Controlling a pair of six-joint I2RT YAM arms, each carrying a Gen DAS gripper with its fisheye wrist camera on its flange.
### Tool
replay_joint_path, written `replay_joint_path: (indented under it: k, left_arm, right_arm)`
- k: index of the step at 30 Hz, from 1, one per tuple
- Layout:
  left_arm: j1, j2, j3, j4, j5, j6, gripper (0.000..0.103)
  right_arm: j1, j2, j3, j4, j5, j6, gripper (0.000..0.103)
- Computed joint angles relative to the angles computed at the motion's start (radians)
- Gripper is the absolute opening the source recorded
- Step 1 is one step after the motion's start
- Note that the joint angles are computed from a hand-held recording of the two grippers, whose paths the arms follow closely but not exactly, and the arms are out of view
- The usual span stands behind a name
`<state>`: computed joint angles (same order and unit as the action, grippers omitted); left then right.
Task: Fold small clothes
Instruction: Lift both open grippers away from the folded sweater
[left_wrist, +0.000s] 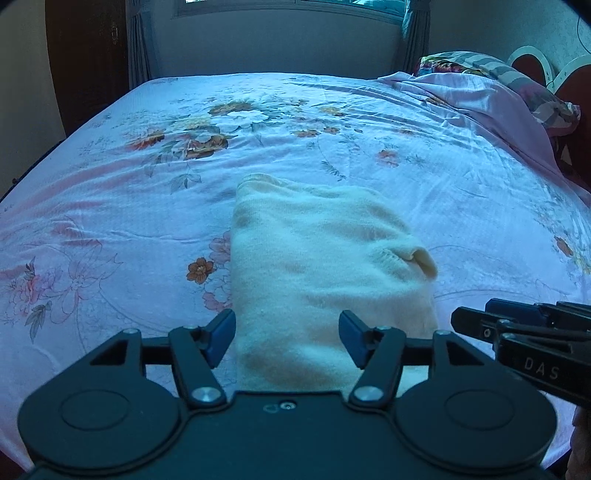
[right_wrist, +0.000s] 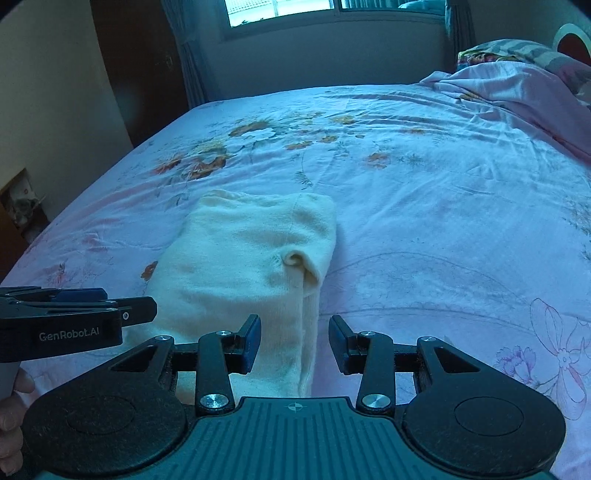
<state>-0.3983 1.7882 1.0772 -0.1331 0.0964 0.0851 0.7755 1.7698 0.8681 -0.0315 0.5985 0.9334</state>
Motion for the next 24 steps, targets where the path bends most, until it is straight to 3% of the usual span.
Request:
replay_joint_path:
  k: [3, 5, 9, 13, 17, 21, 24]
  left_arm:
    - [-0.02, -0.024, -0.003, -0.035, -0.025, -0.004, 0.067]
    - [-0.03, -0.048, -0.016, -0.055, -0.049, -0.004, 0.067]
    - [-0.02, -0.123, -0.045, -0.106, -0.049, -0.034, 0.068]
    - [-0.016, -0.286, -0.141, -0.073, -0.081, -0.047, 0.069]
    - [-0.019, -0.462, -0.205, -0.099, -0.092, -0.067, 0.069]
    - [-0.05, -0.585, -0.25, -0.138, -0.153, -0.098, 0.069]
    - [-0.081, -0.639, -0.278, -0.172, -0.193, -0.105, 0.069]
  right_arm:
    - [0.015, -0.008, 0.004, -0.038, 0.003, 0.012, 0.047]
    - [0.034, -0.023, -0.004, -0.055, 0.02, 0.034, 0.066]
    - [0.084, -0.086, -0.014, -0.122, 0.076, 0.086, 0.074]
    - [0.146, -0.179, -0.034, -0.181, 0.127, 0.122, 0.094]
    - [0.23, -0.25, -0.022, -0.284, 0.191, 0.197, 0.102]
    - [0.351, -0.294, 0.003, -0.395, 0.308, 0.298, 0.103]
    - [0.417, -0.285, 0.059, -0.552, 0.361, 0.442, 0.103]
